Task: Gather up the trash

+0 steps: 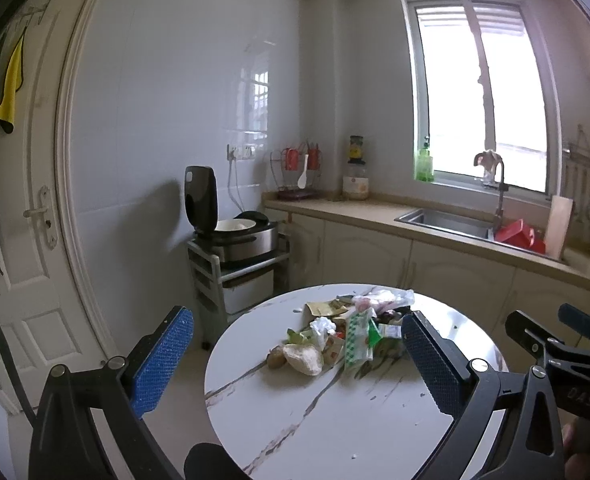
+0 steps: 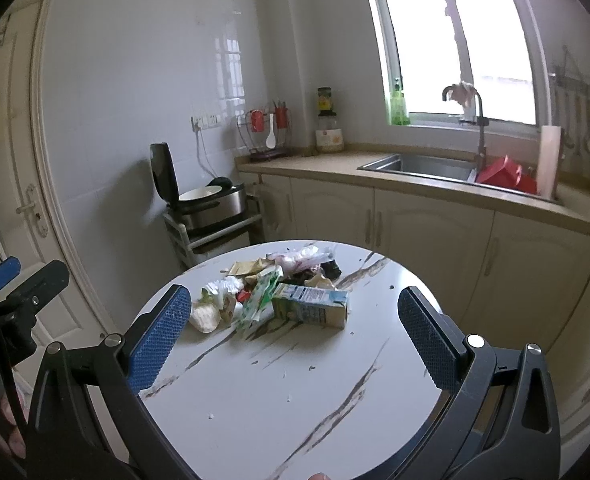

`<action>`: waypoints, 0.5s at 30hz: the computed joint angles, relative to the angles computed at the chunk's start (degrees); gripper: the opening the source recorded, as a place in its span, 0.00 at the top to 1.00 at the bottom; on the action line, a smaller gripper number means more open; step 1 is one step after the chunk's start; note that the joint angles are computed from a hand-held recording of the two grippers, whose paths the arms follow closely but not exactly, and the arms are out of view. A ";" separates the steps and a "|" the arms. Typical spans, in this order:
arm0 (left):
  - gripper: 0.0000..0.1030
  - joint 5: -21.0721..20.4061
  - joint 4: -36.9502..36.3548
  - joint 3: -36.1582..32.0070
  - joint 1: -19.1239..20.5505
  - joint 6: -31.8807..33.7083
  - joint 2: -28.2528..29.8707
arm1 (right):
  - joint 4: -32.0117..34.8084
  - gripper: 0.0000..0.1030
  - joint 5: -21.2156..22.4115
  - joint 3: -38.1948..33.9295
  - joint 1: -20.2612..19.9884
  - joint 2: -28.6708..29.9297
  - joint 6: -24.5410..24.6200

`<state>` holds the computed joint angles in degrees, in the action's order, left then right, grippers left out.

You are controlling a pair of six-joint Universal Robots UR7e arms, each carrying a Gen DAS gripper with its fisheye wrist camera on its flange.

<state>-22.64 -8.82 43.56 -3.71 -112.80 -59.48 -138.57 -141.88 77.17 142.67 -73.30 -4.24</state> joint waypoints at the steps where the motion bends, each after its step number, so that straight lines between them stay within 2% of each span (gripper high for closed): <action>1: 0.01 -0.01 0.20 -0.27 -0.02 -0.02 0.22 | 0.02 0.00 0.00 -0.19 0.03 0.06 -0.03; 15: 0.01 -0.08 0.67 0.37 -0.21 -0.93 0.12 | -0.83 0.00 0.32 -0.47 0.29 0.12 -1.04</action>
